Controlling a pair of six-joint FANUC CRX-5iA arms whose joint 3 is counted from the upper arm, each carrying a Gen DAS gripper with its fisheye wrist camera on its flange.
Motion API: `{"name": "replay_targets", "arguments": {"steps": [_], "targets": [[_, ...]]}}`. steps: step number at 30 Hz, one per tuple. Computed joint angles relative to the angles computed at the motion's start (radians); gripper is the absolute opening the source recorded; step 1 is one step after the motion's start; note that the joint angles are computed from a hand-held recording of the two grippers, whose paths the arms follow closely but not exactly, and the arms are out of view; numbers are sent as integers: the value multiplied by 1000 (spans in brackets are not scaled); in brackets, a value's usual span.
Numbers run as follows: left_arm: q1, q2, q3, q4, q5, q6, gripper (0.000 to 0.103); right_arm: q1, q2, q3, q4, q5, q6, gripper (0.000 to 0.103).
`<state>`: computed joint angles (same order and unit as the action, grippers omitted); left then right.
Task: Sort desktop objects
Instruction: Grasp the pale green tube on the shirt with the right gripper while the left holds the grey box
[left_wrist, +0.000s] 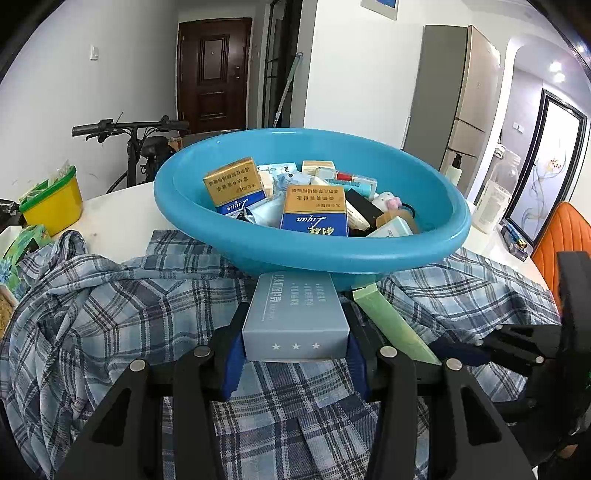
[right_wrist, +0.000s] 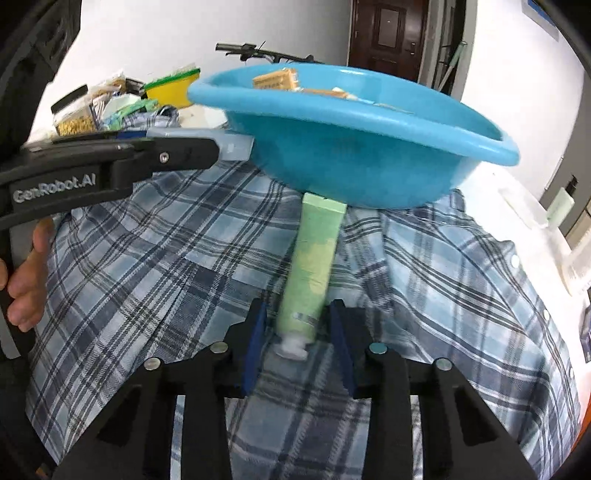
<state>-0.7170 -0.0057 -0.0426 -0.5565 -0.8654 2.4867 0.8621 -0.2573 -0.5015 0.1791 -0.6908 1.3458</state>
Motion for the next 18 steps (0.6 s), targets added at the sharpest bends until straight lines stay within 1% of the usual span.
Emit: {"name": "replay_targets", "arguments": {"steps": [2,5,7,9,18], "targets": [[0,1,0,2,2,-3,49,-1,-6,-15,17,18,-14,25],[-1,0,-1,5,4,-7,49,-19,-20,-16,-14,18,21,21],[-2,0,0,4,4,-9,49,-40,-36,-8,-65,15,67,21],[-4,2,2,2,1,-8,49,-50,-51,-7,-80,23,80,21],[-4,-1,0,-2,2,-1,49,-103,-126,1,-177,-4,179,21]]}}
